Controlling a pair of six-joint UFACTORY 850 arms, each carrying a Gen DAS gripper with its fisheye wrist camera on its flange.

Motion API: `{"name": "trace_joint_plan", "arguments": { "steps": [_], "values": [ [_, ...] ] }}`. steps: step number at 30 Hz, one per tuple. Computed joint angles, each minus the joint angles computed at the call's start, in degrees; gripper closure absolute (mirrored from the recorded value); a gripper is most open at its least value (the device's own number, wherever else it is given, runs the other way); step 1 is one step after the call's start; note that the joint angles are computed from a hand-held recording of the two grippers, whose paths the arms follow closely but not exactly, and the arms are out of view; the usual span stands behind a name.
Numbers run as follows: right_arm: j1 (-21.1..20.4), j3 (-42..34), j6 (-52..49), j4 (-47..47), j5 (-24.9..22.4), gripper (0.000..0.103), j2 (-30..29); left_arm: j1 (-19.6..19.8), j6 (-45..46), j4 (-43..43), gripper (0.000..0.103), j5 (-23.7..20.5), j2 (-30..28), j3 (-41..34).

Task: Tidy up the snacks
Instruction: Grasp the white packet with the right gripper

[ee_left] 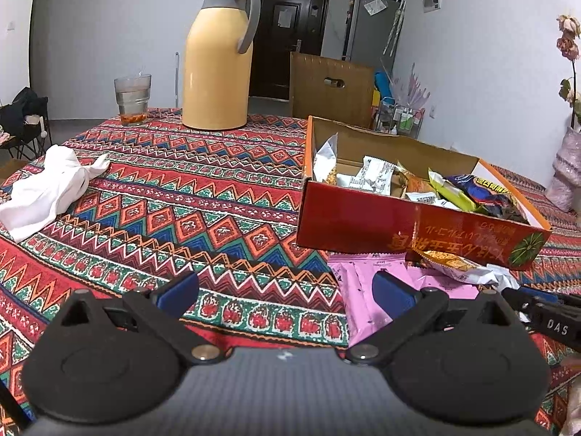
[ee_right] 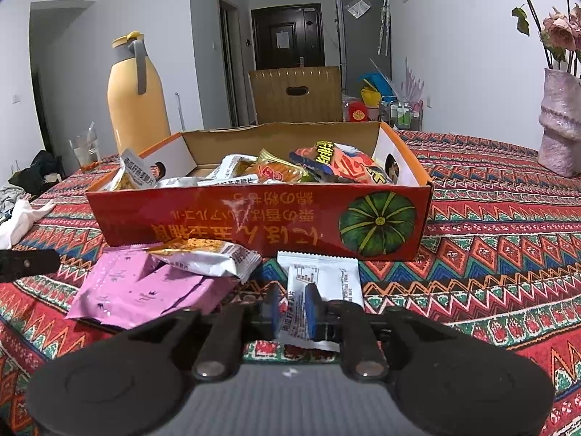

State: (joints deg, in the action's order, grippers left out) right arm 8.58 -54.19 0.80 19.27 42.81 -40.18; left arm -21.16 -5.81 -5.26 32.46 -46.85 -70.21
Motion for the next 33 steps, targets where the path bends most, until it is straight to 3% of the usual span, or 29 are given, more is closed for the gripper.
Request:
{"name": "trace_joint_plan", "arguments": {
  "steps": [2,4,6,13,18,21,23,33],
  "values": [
    [0.1,-0.2,-0.8,0.8,-0.3,0.054,-0.1,0.2,-1.4,1.5,0.0,0.4,0.1,0.3],
    [0.1,-0.3,-1.2,1.2,-0.8,0.037,0.1,0.5,-2.8,2.8,0.0,0.6,0.2,0.5],
    [0.2,-0.4,-2.0,2.2,-1.5,0.033,0.4,0.6,-4.0,4.1,0.0,0.8,0.2,0.5],
    [-0.7,-3.0,-8.8,7.4,-7.9,0.032,0.2,0.8,-5.1,5.1,0.0,1.5,0.3,0.9],
    [-2.6,-5.8,-5.5,4.4,-11.9,0.036,-1.4,0.7,-5.0,4.9,0.0,1.0,0.2,0.6],
    [-2.7,-5.8,-4.0,3.1,-10.5,0.04,-1.8,0.6,-4.4,4.3,0.0,-0.1,0.0,0.1],
    [-2.4,-5.6,-5.1,3.6,-9.5,0.054,-2.0,0.5,-3.7,3.6,0.0,-1.1,-0.1,-0.3],
    [-1.3,-4.3,-7.8,3.9,-5.5,0.061,-2.0,-1.2,3.0,-1.4,0.0,-8.4,0.0,-3.4]
  ]
}}
